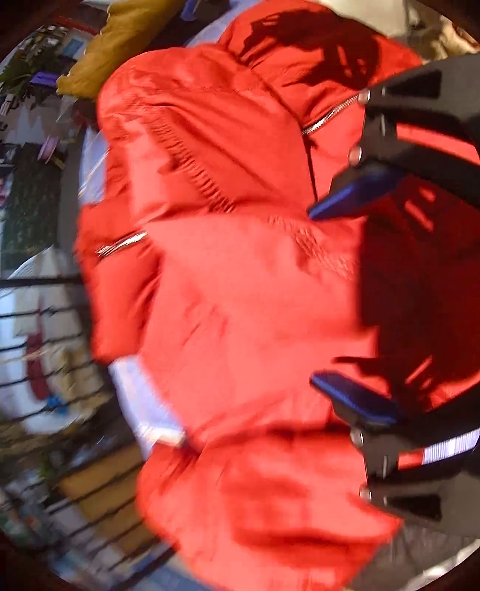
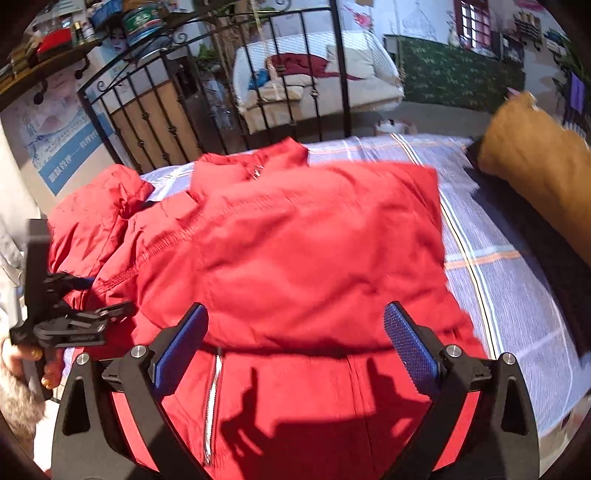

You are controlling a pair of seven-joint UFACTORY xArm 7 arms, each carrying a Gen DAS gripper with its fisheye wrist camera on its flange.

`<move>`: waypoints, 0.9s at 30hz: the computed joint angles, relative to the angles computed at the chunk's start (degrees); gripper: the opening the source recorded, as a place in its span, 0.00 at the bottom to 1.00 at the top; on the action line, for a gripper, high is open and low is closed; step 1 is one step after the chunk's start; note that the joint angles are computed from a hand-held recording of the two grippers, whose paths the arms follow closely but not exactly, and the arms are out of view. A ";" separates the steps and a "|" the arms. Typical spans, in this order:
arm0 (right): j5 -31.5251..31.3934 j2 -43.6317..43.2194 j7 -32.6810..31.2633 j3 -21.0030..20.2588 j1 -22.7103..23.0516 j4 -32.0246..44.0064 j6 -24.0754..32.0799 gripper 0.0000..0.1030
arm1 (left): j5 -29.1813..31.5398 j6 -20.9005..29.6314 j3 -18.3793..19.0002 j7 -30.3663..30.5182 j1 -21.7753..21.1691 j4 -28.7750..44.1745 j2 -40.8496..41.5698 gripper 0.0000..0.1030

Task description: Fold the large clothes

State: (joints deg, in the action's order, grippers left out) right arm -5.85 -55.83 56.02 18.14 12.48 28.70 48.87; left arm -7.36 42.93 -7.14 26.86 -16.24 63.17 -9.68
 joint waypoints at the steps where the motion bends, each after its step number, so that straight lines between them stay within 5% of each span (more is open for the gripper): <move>1: -0.72 2.30 -1.52 -0.61 -0.35 0.80 -1.65 0.92 | 1.13 -3.08 0.03 -1.01 0.53 -1.81 -2.20 0.90; 4: -2.06 8.58 -5.22 -1.78 -1.05 2.71 -4.12 0.92 | 1.60 -4.73 0.93 -4.56 1.81 -2.38 -5.42 0.90; 9: -2.62 17.21 -6.55 -3.09 -2.53 3.24 -8.62 0.92 | -9.04 2.66 3.63 2.08 -0.94 0.69 -5.09 0.90; 13: -2.01 19.67 -6.17 -4.78 -3.12 2.38 -11.14 0.92 | -6.27 -4.18 -1.14 1.38 -2.88 -2.14 -3.24 0.89; 16: -1.62 21.11 -6.91 -6.04 -3.49 2.66 -11.34 0.93 | -0.64 -8.71 -3.65 -6.27 -2.86 2.68 3.86 0.89; 20: -1.47 26.51 -9.60 -7.75 -4.10 4.21 -10.54 0.95 | 3.95 1.07 -3.49 -12.10 -3.83 14.56 15.82 0.91; 27: -6.38 36.11 -8.07 -6.37 -5.11 8.50 -9.82 0.96 | 6.35 4.87 -2.36 -14.37 -4.36 18.58 21.69 0.96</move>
State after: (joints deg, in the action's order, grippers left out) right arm -12.23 -19.71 47.95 11.77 7.37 37.20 39.05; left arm -1.00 47.81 -9.50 12.50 -20.60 81.74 12.00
